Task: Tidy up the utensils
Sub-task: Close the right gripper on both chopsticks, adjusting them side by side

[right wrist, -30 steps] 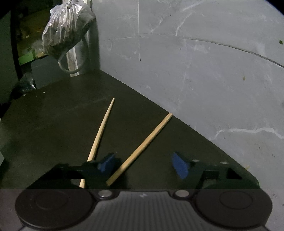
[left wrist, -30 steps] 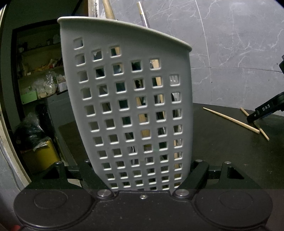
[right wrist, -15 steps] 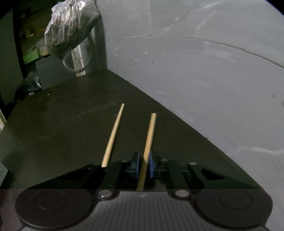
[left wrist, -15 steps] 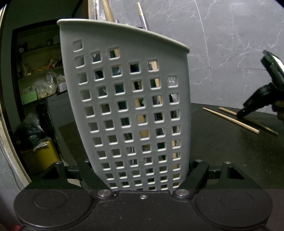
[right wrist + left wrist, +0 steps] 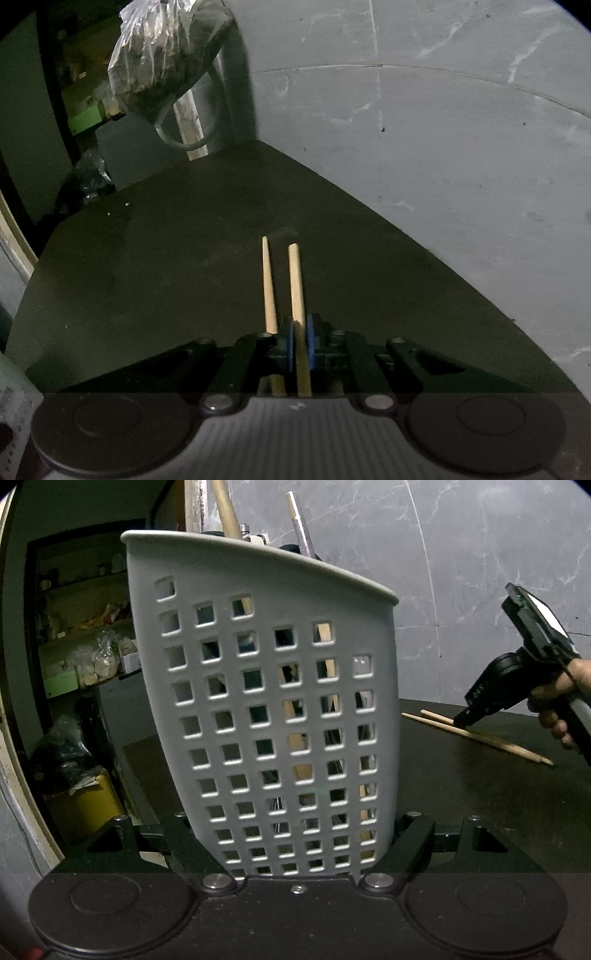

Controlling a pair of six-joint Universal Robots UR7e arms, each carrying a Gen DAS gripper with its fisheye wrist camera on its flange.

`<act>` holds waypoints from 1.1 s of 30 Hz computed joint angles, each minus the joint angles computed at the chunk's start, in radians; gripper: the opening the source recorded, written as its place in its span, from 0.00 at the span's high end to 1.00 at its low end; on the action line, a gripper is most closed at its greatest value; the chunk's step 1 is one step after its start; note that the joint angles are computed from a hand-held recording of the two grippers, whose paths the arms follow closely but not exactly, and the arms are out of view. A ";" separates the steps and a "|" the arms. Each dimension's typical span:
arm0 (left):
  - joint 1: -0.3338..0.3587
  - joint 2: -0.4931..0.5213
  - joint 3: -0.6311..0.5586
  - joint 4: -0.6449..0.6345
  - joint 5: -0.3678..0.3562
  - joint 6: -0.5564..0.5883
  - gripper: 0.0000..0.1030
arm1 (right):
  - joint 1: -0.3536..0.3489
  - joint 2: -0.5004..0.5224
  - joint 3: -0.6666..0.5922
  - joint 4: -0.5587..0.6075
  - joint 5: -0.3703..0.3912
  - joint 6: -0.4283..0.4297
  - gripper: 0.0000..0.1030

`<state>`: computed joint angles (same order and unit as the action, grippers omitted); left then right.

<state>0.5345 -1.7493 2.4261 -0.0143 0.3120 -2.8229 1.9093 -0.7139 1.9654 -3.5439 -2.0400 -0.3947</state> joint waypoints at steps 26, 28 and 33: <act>-0.002 -0.013 -0.002 0.015 0.000 -0.010 0.24 | 0.031 0.046 -0.051 0.056 0.025 0.115 0.90; -0.002 -0.015 0.000 0.014 0.001 -0.010 0.24 | 0.035 0.039 -0.048 0.080 0.035 0.135 0.89; -0.002 -0.022 0.002 0.020 0.005 -0.010 0.23 | 0.021 0.017 -0.021 0.097 0.115 0.185 0.52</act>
<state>0.5328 -1.7714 2.4283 0.0052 0.3168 -2.8333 1.9306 -0.6973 1.9440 -3.4471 -1.9255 -0.2098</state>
